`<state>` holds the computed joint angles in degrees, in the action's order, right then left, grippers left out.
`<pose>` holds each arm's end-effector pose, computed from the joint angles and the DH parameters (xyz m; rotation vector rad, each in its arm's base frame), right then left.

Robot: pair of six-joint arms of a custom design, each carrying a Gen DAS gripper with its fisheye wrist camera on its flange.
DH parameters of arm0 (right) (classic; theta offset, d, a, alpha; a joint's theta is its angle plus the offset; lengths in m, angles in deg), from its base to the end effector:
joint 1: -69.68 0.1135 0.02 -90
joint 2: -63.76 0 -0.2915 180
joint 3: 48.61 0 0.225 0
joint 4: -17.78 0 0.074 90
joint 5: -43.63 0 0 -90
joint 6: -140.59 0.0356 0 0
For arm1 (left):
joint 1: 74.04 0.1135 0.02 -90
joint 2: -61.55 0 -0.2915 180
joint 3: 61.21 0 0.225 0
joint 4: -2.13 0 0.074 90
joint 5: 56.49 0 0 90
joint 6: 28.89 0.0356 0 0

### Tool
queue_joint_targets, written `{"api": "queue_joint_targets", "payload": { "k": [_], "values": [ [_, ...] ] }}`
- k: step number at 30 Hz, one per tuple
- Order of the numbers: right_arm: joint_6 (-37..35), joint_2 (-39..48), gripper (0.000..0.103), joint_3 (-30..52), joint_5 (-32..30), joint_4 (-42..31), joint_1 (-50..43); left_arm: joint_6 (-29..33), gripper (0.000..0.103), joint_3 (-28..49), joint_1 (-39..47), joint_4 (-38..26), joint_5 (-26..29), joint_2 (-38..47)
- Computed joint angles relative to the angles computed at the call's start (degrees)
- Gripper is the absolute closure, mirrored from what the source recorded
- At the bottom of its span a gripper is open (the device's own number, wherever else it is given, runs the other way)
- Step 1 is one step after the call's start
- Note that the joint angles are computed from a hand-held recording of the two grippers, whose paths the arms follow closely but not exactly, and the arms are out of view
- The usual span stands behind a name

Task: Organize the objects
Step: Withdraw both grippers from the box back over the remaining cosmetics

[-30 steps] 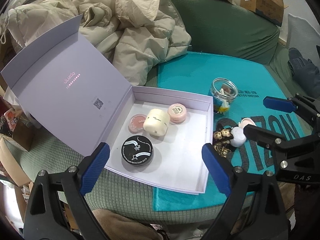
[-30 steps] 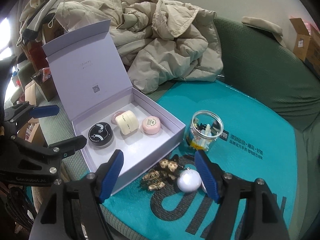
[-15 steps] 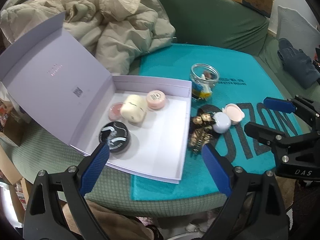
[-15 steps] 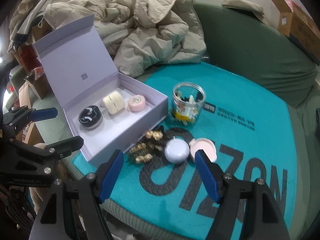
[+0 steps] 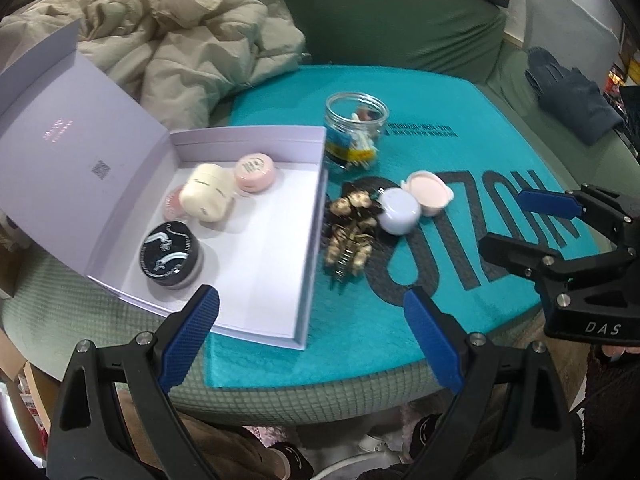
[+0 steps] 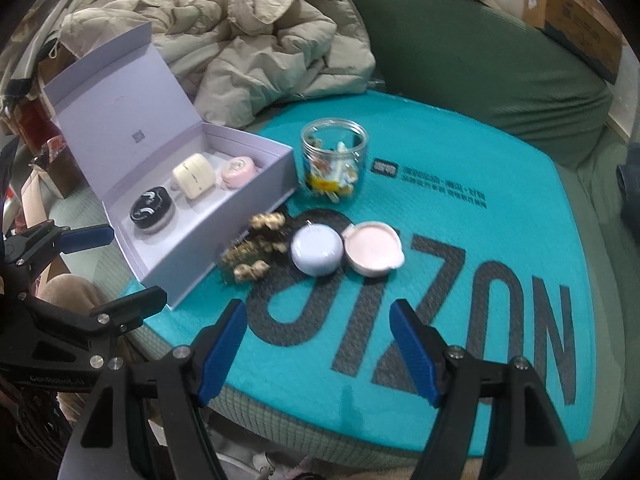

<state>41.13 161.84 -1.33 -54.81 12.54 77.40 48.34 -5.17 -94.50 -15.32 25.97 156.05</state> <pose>0.2611 0.0407 0.1372 -0.4363 2.5046 0.1757 0.2643 -0.0936 0.1736 0.1189 2.5323 -0.0622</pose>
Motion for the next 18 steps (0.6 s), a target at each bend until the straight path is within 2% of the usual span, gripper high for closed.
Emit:
{"api": "queue_joint_targets", "payload": {
  "k": [18],
  "values": [
    [-3.15, 3.85, 0.028, -5.06, -2.92, 4.59, -9.71, -1.23, 0.010, 1.16, -6.46, 5.12, 2.67, 8.15]
  ]
}}
